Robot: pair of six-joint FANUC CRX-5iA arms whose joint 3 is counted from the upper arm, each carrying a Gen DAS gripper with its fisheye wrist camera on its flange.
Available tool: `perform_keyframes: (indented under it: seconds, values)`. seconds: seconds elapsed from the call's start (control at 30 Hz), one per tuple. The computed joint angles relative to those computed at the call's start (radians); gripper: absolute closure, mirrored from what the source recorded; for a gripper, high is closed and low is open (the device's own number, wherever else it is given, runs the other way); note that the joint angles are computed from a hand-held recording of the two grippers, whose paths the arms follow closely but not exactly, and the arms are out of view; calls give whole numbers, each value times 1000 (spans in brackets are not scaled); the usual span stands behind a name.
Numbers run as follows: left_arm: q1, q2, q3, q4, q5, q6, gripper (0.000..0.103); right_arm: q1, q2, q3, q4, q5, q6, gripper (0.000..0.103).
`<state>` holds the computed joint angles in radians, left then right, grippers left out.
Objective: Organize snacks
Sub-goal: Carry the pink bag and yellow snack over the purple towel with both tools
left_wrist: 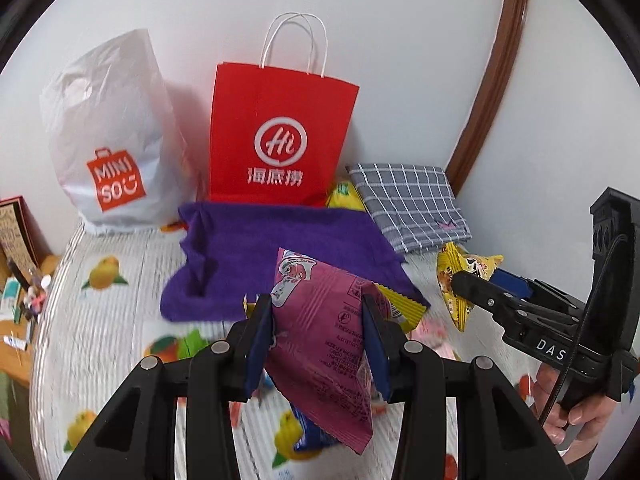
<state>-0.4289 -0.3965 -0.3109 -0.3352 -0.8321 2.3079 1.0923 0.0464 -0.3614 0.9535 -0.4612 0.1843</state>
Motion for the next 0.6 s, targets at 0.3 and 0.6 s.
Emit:
perform_keyframes:
  seconds: [0.3,0.6]
  values:
    - [128,65,35,120,68,-139,62,-45,103,158,-75,-4,143,44]
    - [189,135,91,119,60,-188,62,-95,215,316,-175,-4,282,44]
